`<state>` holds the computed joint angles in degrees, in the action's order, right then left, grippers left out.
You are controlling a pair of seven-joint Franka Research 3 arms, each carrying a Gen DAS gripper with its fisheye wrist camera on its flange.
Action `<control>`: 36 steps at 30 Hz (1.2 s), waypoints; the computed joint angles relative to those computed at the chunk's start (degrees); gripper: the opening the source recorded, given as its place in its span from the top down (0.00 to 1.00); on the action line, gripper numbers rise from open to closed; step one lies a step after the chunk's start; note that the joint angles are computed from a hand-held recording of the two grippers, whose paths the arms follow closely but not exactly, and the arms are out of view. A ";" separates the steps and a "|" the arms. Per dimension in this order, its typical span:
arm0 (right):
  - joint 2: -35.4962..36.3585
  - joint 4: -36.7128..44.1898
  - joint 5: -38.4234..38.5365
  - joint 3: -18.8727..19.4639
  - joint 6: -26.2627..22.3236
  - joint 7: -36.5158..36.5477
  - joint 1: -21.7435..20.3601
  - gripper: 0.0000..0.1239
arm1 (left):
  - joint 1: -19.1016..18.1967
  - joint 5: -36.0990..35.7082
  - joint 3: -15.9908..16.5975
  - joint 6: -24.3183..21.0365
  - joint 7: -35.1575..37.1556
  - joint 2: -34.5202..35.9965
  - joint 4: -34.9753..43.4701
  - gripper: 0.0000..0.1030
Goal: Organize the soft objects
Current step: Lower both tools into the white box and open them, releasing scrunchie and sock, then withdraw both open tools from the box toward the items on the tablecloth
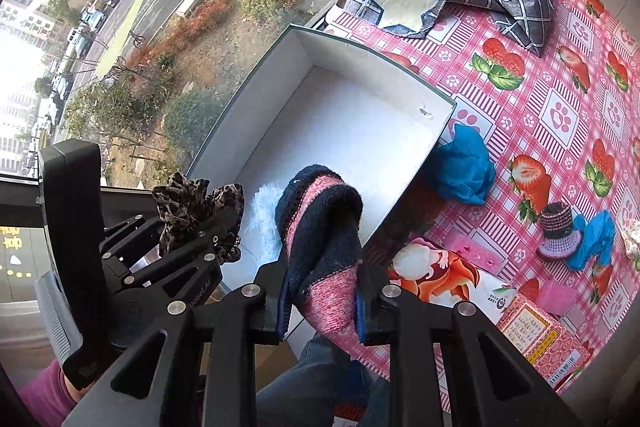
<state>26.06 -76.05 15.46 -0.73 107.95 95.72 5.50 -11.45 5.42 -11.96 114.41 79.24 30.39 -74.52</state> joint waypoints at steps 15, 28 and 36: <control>4.83 6.02 3.20 1.10 -0.01 -0.03 -0.71 0.60 | 0.08 -0.23 0.02 1.11 -0.61 0.37 -0.08 0.22; -1.01 -1.44 5.79 0.03 5.21 2.46 -2.79 0.34 | 0.91 -4.45 -1.88 2.91 1.74 0.40 1.10 0.10; -8.78 -10.35 7.88 -2.70 6.01 6.21 -6.98 0.34 | -3.11 -5.60 -3.48 -2.38 7.03 6.94 13.77 0.10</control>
<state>17.28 -86.40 23.34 -3.43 113.96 101.93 -1.48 -14.56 -0.19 -15.44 112.03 86.28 37.34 -60.75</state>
